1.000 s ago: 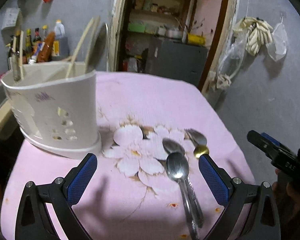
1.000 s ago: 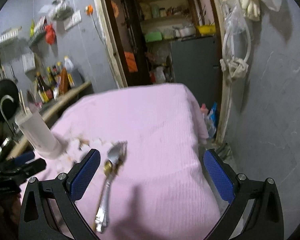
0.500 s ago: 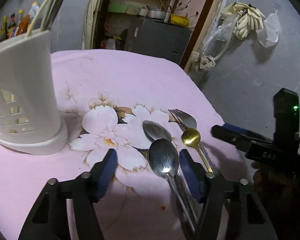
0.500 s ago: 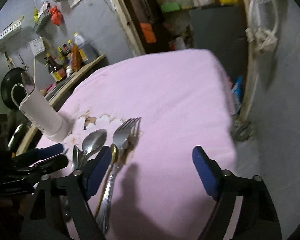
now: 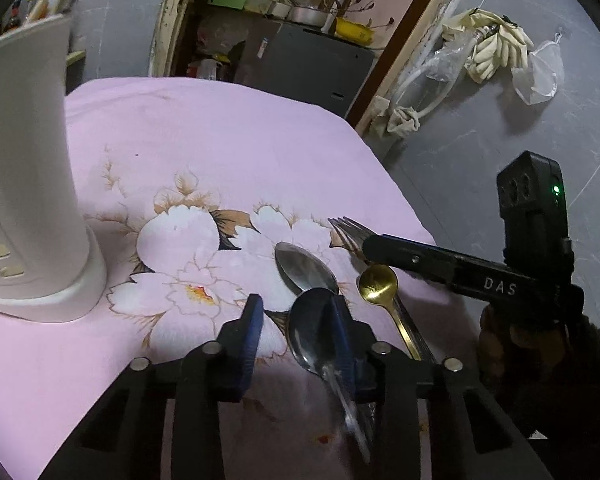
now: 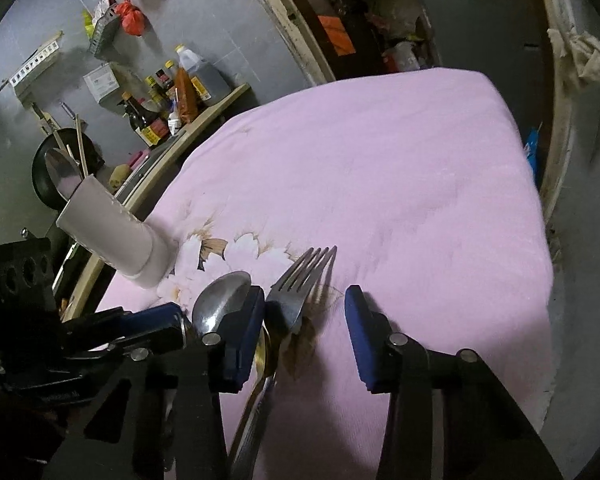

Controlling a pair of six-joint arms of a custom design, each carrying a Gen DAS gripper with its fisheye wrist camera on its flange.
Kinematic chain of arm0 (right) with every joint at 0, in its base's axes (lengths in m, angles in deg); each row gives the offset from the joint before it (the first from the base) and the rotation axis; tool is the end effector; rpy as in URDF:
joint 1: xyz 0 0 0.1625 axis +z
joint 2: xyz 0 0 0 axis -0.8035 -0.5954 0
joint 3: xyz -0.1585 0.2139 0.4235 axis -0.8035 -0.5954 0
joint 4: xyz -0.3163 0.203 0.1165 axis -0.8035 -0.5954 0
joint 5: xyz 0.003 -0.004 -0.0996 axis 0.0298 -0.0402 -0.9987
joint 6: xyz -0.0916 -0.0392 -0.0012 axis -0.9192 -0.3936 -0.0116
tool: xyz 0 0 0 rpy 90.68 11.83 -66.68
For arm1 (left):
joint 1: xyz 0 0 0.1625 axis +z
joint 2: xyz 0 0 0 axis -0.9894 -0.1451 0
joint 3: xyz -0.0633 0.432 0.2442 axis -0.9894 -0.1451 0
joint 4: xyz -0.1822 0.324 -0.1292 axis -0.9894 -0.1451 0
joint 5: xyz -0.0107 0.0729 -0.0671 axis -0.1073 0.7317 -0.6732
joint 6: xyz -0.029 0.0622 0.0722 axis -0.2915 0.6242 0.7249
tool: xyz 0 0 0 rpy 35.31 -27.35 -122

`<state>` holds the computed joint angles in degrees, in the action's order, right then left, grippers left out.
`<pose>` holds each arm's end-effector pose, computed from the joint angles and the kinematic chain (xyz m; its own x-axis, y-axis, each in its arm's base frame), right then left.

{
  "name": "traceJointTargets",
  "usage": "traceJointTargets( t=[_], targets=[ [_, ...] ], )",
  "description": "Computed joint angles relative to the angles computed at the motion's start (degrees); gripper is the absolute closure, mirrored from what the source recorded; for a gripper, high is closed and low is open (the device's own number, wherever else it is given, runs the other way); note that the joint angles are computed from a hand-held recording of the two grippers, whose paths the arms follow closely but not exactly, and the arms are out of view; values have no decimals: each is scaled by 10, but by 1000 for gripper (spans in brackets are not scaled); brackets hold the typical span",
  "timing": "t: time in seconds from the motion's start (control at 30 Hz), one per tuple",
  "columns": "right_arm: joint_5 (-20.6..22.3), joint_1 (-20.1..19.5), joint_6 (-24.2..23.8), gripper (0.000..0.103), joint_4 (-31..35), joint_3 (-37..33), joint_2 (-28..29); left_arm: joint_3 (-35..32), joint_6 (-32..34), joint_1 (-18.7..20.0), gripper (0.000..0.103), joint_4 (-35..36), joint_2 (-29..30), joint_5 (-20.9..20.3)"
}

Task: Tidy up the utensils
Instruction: 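Grasp a silver spoon with the left tool while the right tool grasps a silver fork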

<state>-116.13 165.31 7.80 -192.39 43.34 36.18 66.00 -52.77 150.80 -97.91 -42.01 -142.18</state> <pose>0.3900 -0.6736 -0.0344 -0.8852 -0.3944 0.2466 -0.4581 0.8312 -0.3150 -0.0324 -0.5838 0.3533 -0.9127 0.1193 -0.3908 0.3243 0.7933 -0.5153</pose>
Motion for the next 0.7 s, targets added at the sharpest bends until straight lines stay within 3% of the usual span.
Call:
traceJointTargets(
  t=[0.2,0.4,0.57,0.6,0.63,0.7],
  targets=[
    [12,2,9,81,60,-28,6,-21,-12,10,79,35,6,-29],
    [22,2,18,81,87,-46,10,-31,-17,11,84,59,6,-30],
    [40,-1,54,81,113,-63,14,-35,-24,7,93,76,3,-21],
    [38,-1,57,85,113,-63,15,-35,-23,6,94,77,2,-20],
    [32,1,62,95,117,-68,18,-35,-23,4,95,79,0,-17],
    [30,2,70,96,118,-69,19,-34,-23,3,96,85,-2,-14]
  ],
)
